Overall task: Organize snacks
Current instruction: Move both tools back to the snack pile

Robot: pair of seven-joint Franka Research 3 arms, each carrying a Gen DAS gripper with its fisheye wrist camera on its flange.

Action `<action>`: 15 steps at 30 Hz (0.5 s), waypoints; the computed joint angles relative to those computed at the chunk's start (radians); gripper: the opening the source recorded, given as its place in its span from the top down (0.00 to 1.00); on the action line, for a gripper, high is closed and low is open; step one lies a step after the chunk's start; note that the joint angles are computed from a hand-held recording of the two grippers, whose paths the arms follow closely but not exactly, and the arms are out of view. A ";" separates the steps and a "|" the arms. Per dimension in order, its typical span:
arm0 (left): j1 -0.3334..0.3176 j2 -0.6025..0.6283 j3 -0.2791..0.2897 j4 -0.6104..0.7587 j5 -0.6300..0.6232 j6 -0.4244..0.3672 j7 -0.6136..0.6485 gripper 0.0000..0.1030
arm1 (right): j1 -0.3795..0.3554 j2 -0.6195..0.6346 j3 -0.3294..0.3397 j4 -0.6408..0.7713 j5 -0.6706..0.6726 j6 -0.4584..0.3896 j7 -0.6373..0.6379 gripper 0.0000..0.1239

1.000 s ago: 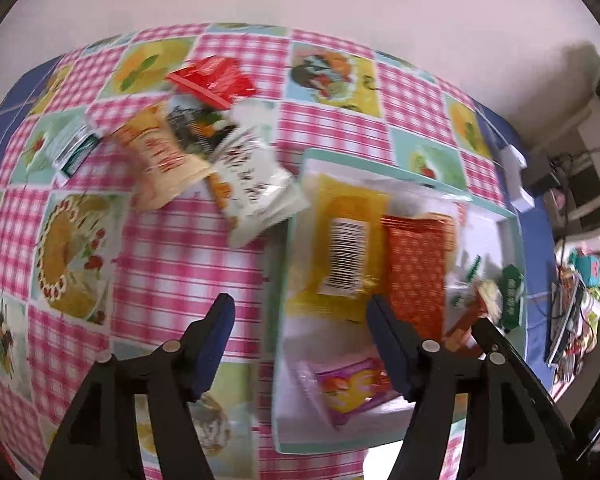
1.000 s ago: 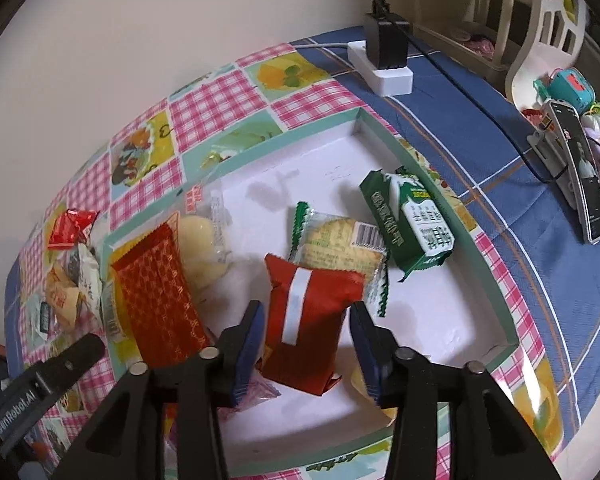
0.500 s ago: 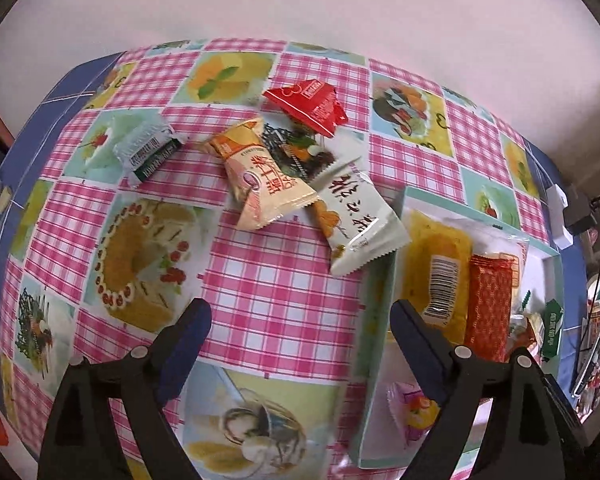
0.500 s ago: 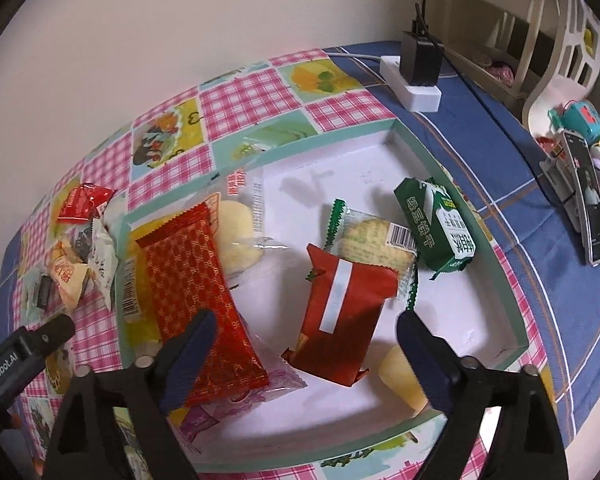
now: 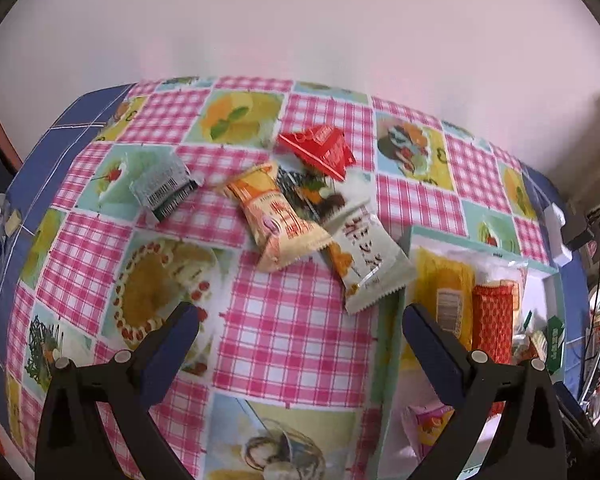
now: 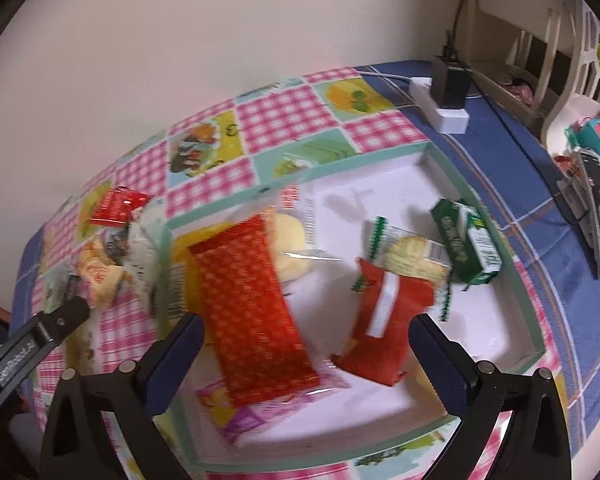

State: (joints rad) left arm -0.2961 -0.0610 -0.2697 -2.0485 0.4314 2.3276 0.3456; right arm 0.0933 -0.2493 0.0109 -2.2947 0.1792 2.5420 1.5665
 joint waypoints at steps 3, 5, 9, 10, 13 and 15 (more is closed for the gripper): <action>0.010 -0.021 0.005 -0.022 0.028 0.004 -0.021 0.02 | 0.032 -0.007 -0.015 -0.007 0.086 0.006 -0.054 0.17; 0.016 -0.033 0.008 -0.038 0.034 0.009 -0.023 0.02 | 0.039 -0.010 -0.006 -0.009 0.093 0.004 -0.060 0.17; 0.037 -0.077 0.022 -0.099 -0.002 0.044 -0.031 0.01 | 0.047 -0.015 0.019 -0.014 0.065 0.014 -0.063 0.17; 0.042 -0.085 0.022 -0.108 -0.001 0.044 -0.035 0.01 | 0.052 -0.017 0.024 -0.016 0.056 0.020 -0.067 0.17; 0.060 -0.123 0.024 -0.149 0.009 0.057 -0.060 0.01 | 0.072 -0.019 0.029 -0.015 0.062 0.028 -0.090 0.17; 0.071 -0.153 0.032 -0.186 -0.008 0.089 -0.068 0.01 | 0.078 -0.016 0.036 -0.010 0.053 0.024 -0.086 0.17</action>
State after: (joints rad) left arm -0.2247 -0.2144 -0.2375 -2.2342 0.4238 2.4164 0.2772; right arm 0.1713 -0.2650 0.0466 -2.3043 0.2319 2.5661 1.4802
